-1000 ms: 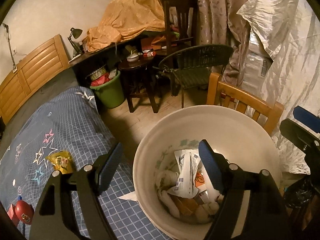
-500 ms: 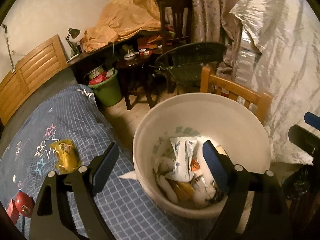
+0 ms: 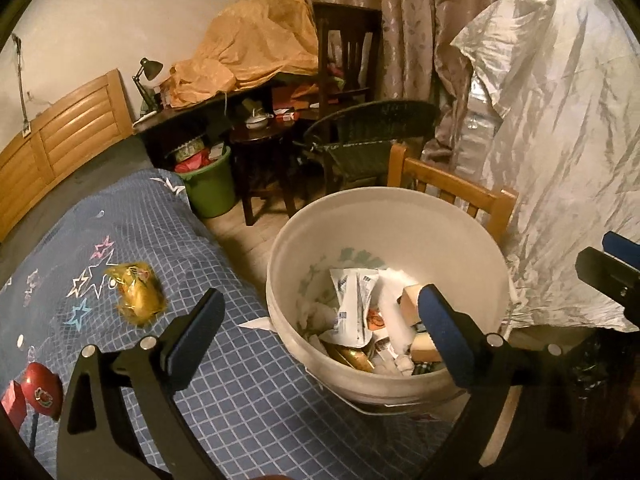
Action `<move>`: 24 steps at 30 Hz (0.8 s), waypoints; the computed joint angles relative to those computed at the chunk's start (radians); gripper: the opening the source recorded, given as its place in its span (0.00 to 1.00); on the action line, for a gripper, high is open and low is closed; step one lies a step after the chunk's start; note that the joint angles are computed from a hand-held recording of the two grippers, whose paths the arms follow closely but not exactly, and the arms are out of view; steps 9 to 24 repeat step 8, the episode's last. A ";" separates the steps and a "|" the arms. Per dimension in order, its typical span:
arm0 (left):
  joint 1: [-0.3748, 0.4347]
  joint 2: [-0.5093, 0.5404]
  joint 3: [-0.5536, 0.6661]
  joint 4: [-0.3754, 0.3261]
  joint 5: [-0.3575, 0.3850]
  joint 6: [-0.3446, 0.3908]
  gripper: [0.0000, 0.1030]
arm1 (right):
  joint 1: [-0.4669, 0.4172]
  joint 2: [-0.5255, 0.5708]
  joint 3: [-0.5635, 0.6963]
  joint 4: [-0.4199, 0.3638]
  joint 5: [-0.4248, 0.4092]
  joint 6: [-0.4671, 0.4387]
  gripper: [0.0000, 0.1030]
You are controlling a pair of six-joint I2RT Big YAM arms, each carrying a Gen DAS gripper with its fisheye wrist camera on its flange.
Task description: Collect trash
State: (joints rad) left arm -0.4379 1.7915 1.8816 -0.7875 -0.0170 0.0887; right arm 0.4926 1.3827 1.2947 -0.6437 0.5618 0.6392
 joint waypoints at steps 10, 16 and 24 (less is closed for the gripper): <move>0.011 -0.014 -0.008 -0.028 0.028 -0.006 0.91 | 0.008 0.002 0.009 -0.021 0.012 0.009 0.95; 0.011 -0.014 -0.008 -0.028 0.028 -0.006 0.91 | 0.008 0.002 0.009 -0.021 0.012 0.009 0.95; 0.011 -0.014 -0.008 -0.028 0.028 -0.006 0.91 | 0.008 0.002 0.009 -0.021 0.012 0.009 0.95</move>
